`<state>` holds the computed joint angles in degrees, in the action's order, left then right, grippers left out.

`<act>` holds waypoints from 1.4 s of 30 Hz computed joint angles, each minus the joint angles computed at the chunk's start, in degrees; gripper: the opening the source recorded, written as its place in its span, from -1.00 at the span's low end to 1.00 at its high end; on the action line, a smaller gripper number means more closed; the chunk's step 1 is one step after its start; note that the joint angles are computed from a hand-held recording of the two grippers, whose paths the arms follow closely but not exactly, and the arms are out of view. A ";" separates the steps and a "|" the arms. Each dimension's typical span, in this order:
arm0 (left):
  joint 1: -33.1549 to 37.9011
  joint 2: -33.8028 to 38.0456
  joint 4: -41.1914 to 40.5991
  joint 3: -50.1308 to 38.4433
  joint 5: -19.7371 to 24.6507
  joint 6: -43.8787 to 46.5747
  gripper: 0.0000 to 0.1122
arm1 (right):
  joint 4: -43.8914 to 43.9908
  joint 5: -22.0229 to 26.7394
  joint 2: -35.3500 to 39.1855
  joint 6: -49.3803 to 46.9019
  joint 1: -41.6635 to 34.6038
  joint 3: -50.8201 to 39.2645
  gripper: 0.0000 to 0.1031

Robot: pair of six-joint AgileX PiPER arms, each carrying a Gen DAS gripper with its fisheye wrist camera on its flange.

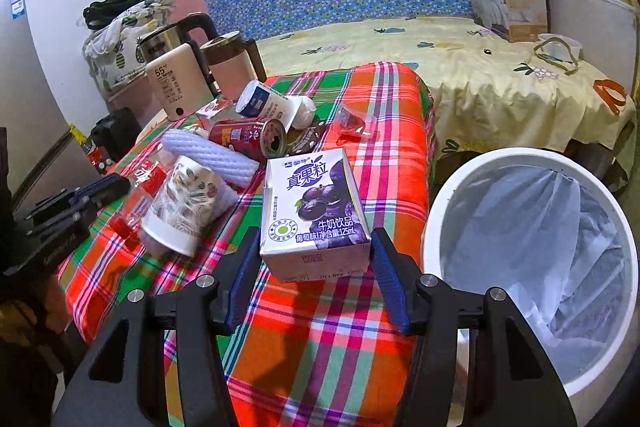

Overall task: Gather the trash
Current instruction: 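Grasp the patterned paper cup with the left gripper and lift it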

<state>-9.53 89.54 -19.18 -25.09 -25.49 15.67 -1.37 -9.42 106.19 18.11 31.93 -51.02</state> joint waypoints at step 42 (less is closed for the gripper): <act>-2.00 7.42 4.38 -7.05 3.94 -0.24 -0.73 | -7.88 -4.65 -1.35 9.01 -2.29 5.87 0.09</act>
